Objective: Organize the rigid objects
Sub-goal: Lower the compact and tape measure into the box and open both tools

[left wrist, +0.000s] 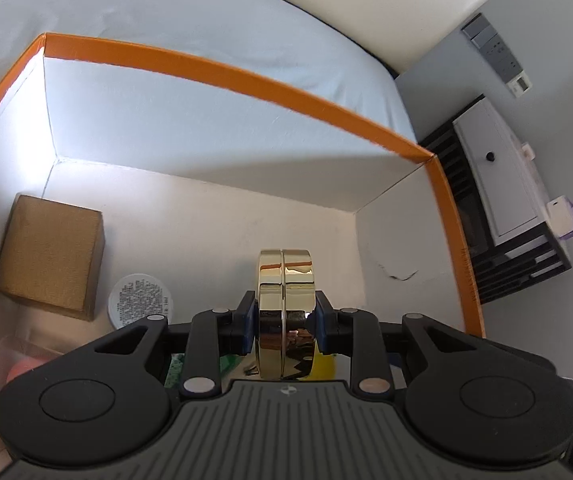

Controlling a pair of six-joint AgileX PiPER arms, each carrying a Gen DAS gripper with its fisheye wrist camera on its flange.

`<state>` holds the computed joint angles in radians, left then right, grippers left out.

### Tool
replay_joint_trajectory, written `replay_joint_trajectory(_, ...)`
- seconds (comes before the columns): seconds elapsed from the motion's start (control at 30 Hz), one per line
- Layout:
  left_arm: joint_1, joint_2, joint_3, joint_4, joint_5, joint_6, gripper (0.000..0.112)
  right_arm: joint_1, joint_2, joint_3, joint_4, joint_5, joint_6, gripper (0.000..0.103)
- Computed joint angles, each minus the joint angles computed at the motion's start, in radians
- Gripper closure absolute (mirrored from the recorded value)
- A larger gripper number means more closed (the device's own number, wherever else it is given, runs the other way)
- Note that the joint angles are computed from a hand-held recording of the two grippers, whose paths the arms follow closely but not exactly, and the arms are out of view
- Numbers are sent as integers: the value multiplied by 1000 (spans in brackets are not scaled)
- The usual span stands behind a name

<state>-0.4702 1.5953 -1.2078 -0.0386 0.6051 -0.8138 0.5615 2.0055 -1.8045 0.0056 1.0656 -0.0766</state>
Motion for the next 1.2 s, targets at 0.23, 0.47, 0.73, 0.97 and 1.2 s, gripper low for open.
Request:
replay_joint_trajectory(0.23,30,9,22,-83,-17,70,81,-14,24,-24,8,-3,-7,34)
replay_joint_trajectory(0.47,10,18,-10,-15,22,29,80,-24,-1,20,18,-44,-19,34)
replay_joint_trajectory(0.73,-91,41,-88,257,135,-118,74,-10,-58,82,-2,-85,-10,34)
replay_joint_trajectory(0.97,-82,-34,-25,304,72,-185,74,-21,-129,178,30,-162,-44,34)
replay_joint_trajectory(1.2,-115,-119,44,444,33,-344,74,-44,-261,345,93,-311,-94,34)
